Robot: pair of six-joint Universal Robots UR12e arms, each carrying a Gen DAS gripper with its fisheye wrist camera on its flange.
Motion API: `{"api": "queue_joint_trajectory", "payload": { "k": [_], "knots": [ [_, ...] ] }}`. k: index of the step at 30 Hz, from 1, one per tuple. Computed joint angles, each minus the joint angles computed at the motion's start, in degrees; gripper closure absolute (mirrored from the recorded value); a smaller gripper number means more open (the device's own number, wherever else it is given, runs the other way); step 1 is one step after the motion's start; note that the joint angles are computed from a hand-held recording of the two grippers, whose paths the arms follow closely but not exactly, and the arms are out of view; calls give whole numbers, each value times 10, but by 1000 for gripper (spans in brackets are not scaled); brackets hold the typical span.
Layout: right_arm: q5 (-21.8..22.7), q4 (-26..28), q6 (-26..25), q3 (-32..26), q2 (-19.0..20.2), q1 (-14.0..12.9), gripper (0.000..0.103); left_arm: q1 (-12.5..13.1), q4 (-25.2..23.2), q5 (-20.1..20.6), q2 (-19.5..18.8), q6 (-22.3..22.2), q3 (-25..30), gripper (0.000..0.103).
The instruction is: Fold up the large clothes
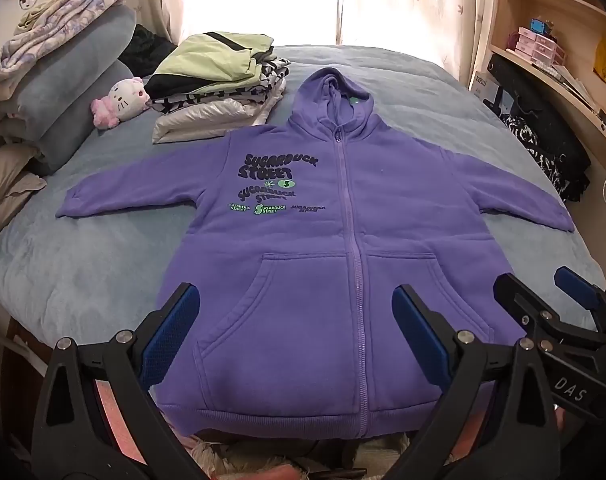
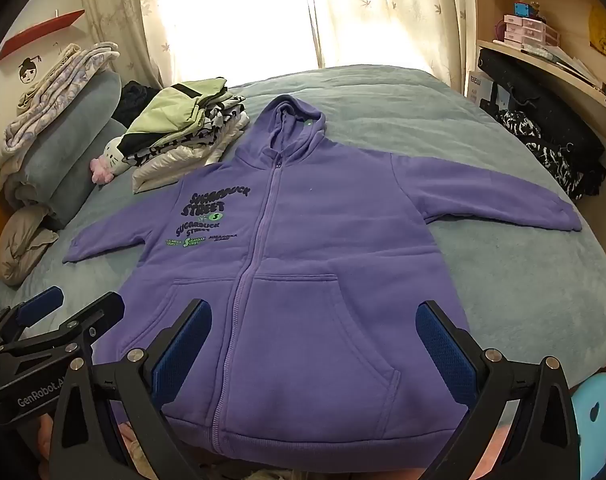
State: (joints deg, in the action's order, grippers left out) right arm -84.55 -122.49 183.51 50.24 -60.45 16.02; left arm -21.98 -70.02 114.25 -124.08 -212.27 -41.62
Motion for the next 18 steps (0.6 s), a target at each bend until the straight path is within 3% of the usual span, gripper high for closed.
{"api": "queue_joint_trajectory", "payload": {
  "k": [18],
  "knots": [
    [0, 7, 2, -9, 5, 1, 0, 0, -4, -2, 0, -1, 2, 7]
  ]
}}
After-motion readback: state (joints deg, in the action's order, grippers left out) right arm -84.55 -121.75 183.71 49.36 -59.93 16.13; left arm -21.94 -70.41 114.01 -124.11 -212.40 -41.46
